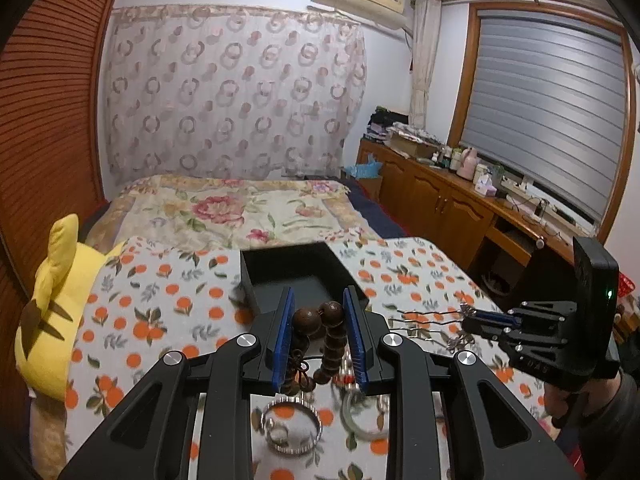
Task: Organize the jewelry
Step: 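Lower the bead bracelet into the box with the left tool while the right tool grasps silver hairpins, then open the left tool in the box while the right tool drops the silver hairpins inside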
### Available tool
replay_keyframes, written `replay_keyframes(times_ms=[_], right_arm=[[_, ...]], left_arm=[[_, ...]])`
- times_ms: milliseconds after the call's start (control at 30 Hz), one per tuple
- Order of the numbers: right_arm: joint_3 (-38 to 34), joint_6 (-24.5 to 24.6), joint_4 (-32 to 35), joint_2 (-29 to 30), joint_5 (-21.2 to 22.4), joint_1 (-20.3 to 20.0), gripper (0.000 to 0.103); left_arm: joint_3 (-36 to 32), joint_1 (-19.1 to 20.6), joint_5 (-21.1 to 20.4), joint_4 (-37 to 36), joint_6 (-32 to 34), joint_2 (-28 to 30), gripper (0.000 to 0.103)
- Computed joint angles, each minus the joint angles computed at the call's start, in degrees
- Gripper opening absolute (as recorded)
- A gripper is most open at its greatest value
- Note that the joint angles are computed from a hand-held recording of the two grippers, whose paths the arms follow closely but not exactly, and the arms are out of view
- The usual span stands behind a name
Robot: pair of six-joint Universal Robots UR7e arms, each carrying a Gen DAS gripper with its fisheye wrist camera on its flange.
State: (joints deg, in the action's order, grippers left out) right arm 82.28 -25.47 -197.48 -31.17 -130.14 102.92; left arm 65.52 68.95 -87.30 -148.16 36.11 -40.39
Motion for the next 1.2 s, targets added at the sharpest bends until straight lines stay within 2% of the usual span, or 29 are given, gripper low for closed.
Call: replay_keyframes(times_ms=[133,267,433,667,800,900,1200], right_arm=[[-4.22,-1.67,1.60,1.12,1.28,-0.47,0.011],[-7.79,-3.00,2.73,2.09,2.87,-1.14,0.011],[-11.92,-3.17,4.85,3.33,4.88,-2.14,0.011],[-18.13,-3.30,9.53,5.47,7.30,-3.48,0.011],[-22.04,-3.04,12.80,7.01,8.66,-3.85,0.011],[-24.68,-3.24,14.77,8.25,9.54,-3.87,0.011],[-35.37,-2.65,23.59,14.30,10.74,-4.32,0.011]], left_arm=[[-4.97,-0.43,-0.11,1.54,-0.20,3.02,0.023],[-13.00,-0.89,0.70,4.90,-0.30,8.05,0.023],[-23.78,-1.15,2.85,9.84,-0.59,14.99,0.024],[-34.19,-0.83,6.33,15.52,-1.02,22.14,0.025],[-35.75,-0.62,6.92,16.09,-0.82,23.10,0.034],[-36.42,-0.47,7.45,15.77,-0.67,23.28,0.036],[-32.86,0.54,10.52,10.78,0.49,21.17,0.062]])
